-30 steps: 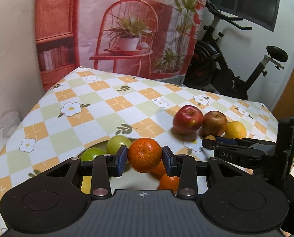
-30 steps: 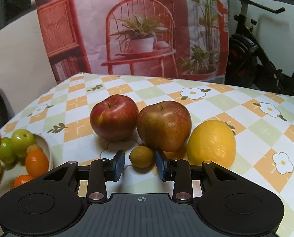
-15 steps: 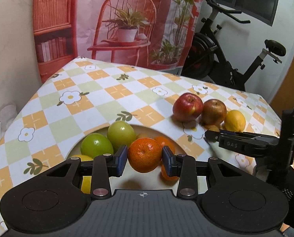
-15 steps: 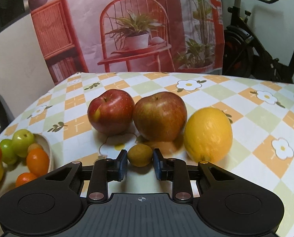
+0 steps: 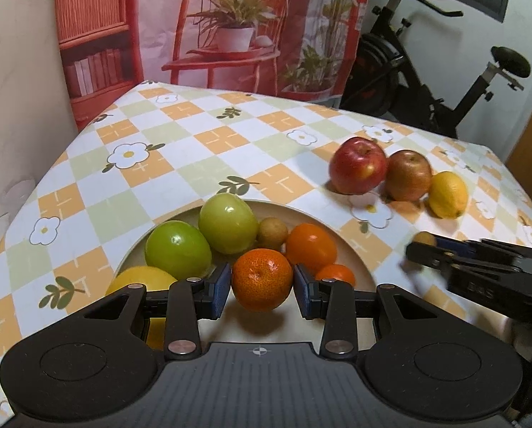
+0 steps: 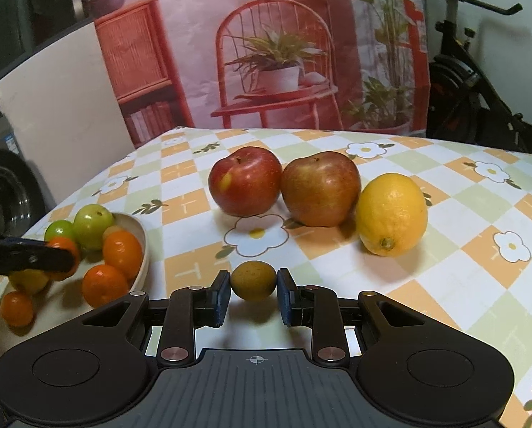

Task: Organize fruits
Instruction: 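Carry the tangerine over the plate with the left gripper while the right grasps the small fruit, then release the tangerine into the plate with the left gripper while the right carries the small fruit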

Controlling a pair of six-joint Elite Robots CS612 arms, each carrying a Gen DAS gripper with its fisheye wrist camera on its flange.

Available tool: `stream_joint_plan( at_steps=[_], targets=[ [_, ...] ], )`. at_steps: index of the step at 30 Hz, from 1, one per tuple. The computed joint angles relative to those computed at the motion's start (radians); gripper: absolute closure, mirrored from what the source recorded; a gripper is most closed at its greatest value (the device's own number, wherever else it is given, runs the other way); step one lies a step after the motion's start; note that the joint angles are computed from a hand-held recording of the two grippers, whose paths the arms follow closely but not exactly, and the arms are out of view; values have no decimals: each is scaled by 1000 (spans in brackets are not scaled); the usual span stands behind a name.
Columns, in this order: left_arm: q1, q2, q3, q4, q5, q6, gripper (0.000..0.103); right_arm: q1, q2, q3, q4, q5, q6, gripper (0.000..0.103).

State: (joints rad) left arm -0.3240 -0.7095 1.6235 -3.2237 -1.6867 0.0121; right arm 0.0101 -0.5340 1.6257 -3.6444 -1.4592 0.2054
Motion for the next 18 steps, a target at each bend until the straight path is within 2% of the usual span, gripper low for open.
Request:
stream_joint_plan(
  at_steps=[7, 18],
  targets=[
    [-8, 15, -27, 38, 31, 23, 63, 0, -2, 3, -1, 0, 7, 78],
    [-15, 28, -46, 43, 28, 37, 62, -4, -3, 5, 1, 12, -1, 78]
  ],
)
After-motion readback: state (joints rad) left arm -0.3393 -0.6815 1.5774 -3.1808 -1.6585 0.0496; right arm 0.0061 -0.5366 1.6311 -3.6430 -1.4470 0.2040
